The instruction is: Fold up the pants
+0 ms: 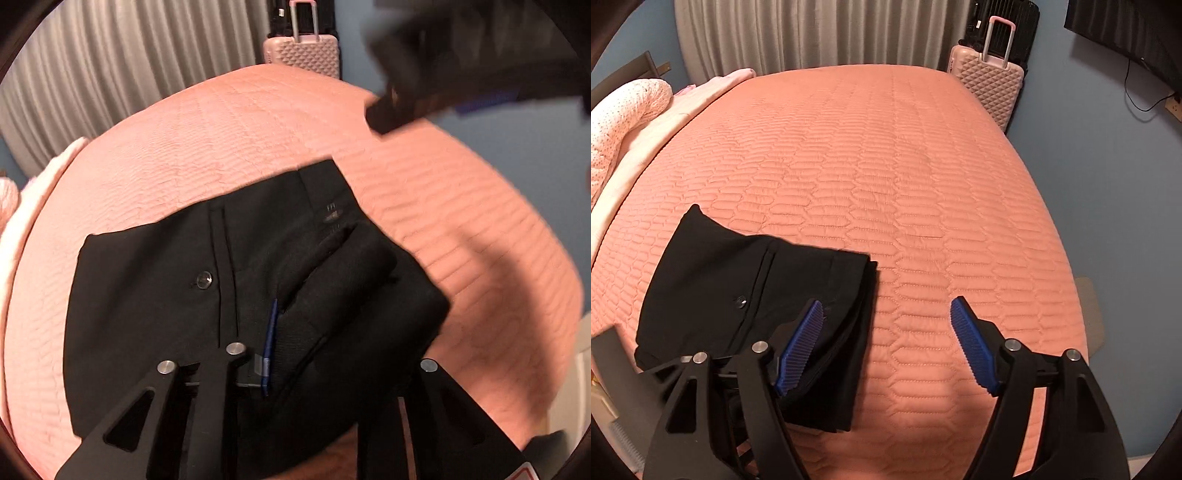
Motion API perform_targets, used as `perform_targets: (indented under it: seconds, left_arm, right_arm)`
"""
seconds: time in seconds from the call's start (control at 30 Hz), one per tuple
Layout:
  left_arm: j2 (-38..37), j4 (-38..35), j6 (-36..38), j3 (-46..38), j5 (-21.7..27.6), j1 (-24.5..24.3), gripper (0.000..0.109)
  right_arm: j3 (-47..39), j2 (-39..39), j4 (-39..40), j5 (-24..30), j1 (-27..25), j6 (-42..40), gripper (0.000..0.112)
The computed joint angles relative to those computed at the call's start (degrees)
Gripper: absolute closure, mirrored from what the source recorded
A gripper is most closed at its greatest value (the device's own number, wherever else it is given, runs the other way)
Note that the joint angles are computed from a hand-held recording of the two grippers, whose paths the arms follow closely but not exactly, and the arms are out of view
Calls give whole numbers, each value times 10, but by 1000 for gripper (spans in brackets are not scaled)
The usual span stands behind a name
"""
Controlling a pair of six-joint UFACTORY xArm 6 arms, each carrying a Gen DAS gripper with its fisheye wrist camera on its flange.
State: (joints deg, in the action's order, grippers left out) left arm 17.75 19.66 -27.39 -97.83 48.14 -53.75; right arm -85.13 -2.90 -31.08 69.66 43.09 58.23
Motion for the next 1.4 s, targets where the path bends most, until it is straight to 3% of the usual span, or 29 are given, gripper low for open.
perform_targets:
  seconds: [0.1,0.13,0.17,0.23,0.33,0.43,0.53,0.6,0.67,0.73,0.87,0.9,0.93,0.97,1.07,1.13,1.2,1.23,1.27,1.33,1.4]
  left_arm:
    - [-12,-54,10,4,-10,21,83]
    - [-10,-60,14,7,-19,23,65]
    - [11,-59,14,-14,-15,23,57]
    - [50,-88,41,-52,12,17,57]
    - [68,-126,59,-72,-31,6,52]
    - [92,-116,59,-111,-15,-8,52]
    - [31,-92,36,-43,-48,-1,51]
    - [-23,-67,12,20,-57,12,51]
    - [-99,-31,-38,105,-57,20,51]
    - [-147,3,-79,143,-34,33,47]
    - [-173,70,-93,140,60,38,36]
    - [-182,83,-96,146,70,40,32]
    - [-183,83,-86,144,74,56,26]
    - [-187,80,-86,150,76,64,26]
    - [-170,75,-85,130,78,83,26]
    - [-160,89,-88,120,67,95,26]
    - [-128,98,-83,93,78,99,26]
    - [-114,102,-82,78,94,98,26]
    - [-107,104,-79,68,105,97,26]
    - [-111,108,-73,74,90,102,26]
    - [-101,114,-73,64,83,108,26]
  right_arm:
    - [27,-18,4,-12,-4,4,42]
    - [39,-25,7,-19,-7,8,42]
    - [53,-33,17,-24,-12,11,42]
    - [78,-51,28,-36,-18,17,42]
    - [110,-79,34,-38,-23,22,42]
    - [132,-101,43,-31,-30,22,42]
    - [141,-118,37,-31,-31,20,42]
    - [139,-110,76,-53,-42,-21,42]
    - [145,-89,134,-117,-63,-69,42]
    - [130,-50,173,-153,-81,-108,42]
    - [69,42,201,-181,-103,-160,37]
    - [63,53,204,-192,-102,-172,43]
    - [45,72,227,-192,-102,-208,83]
    - [15,97,227,-168,-97,-223,99]
    - [-53,125,153,-113,-80,-235,108]
    - [-63,137,140,-119,-90,-234,108]
    - [-98,177,142,-65,-94,-261,99]
    - [-105,174,107,-48,-86,-240,83]
    - [-118,166,53,-12,-72,-195,58]
    - [-93,127,-26,-13,-43,-99,54]
    - [-56,93,-9,-89,-34,-54,61]
